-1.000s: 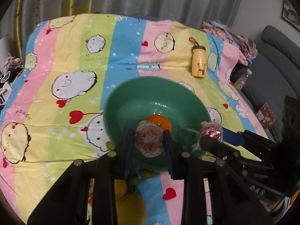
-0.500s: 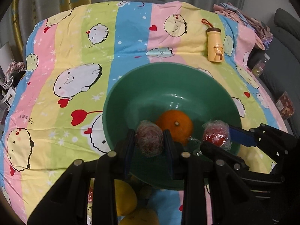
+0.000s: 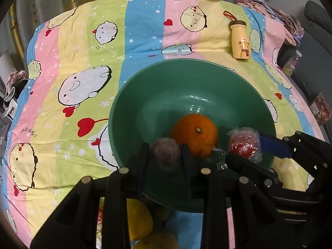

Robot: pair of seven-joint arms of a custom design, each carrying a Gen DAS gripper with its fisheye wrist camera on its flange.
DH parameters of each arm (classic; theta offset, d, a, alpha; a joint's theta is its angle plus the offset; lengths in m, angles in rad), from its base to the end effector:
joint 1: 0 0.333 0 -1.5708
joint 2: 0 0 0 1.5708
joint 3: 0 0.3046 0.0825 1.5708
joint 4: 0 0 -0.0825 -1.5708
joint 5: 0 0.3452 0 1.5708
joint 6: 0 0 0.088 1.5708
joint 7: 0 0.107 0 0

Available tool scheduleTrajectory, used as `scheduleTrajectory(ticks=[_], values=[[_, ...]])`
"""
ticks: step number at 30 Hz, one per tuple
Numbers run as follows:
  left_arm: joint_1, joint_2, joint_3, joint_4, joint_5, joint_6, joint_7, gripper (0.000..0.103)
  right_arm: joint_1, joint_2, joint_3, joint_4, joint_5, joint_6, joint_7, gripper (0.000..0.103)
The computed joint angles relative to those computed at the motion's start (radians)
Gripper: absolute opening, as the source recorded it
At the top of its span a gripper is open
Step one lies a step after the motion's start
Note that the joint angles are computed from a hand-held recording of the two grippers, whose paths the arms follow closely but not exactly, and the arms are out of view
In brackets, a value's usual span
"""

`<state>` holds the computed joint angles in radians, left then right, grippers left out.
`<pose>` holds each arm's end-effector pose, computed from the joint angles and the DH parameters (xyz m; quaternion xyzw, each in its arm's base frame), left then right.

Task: Organize fruits
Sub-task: 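Release the wrapped red fruit in the basin and withdraw the right gripper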

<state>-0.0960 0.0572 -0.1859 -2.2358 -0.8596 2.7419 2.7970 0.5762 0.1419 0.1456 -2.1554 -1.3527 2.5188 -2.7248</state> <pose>0.5176 -0.1179 0.3978 -0.3668 0.8737 -0.2982 0.1147 0.4021 0.3638 0.3659 -0.5762 0.7002 -0.2974 0.2987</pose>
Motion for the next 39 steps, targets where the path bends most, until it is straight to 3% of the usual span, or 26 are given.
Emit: scheduleTrajectory(ticks=[3,8,11,16,19,22,25,29,32,39], values=[[0.000,-0.003,0.000,-0.001,-0.007,0.003,-0.001,0.032,0.001,0.001,0.000,0.001,0.006,-0.002,-0.006,0.038],[0.002,-0.033,0.004,-0.010,-0.091,-0.008,0.057,0.064,0.011,-0.012,0.006,-0.007,0.009,-0.039,-0.003,0.039],[0.001,-0.072,0.016,-0.027,-0.179,-0.017,0.130,0.073,0.015,-0.029,0.012,-0.019,-0.001,-0.061,0.017,0.052],[0.011,-0.163,0.072,-0.082,-0.305,-0.108,0.235,0.087,0.020,-0.067,0.030,-0.046,-0.024,-0.105,0.061,0.057],[0.025,-0.219,0.107,-0.131,-0.322,-0.153,0.266,0.090,0.025,-0.093,0.046,-0.063,-0.051,-0.133,0.114,0.063],[0.048,-0.273,0.147,-0.185,-0.329,-0.184,0.297,0.102,0.028,-0.122,0.062,-0.090,-0.097,-0.130,0.203,0.067],[0.076,-0.310,0.178,-0.232,-0.329,-0.184,0.325,0.103,0.028,-0.139,0.075,-0.108,-0.140,-0.100,0.279,0.071],[0.134,-0.338,0.225,-0.263,-0.266,-0.236,0.275,0.103,0.048,-0.140,0.101,-0.109,-0.128,-0.139,0.287,0.072],[0.168,-0.365,0.250,-0.287,-0.249,-0.246,0.274,0.103,0.060,-0.136,0.108,-0.115,-0.152,-0.132,0.351,0.081],[0.213,-0.396,0.285,-0.301,-0.224,-0.331,0.231,0.103,0.094,-0.095,0.117,-0.093,-0.147,-0.126,0.377,0.083]])
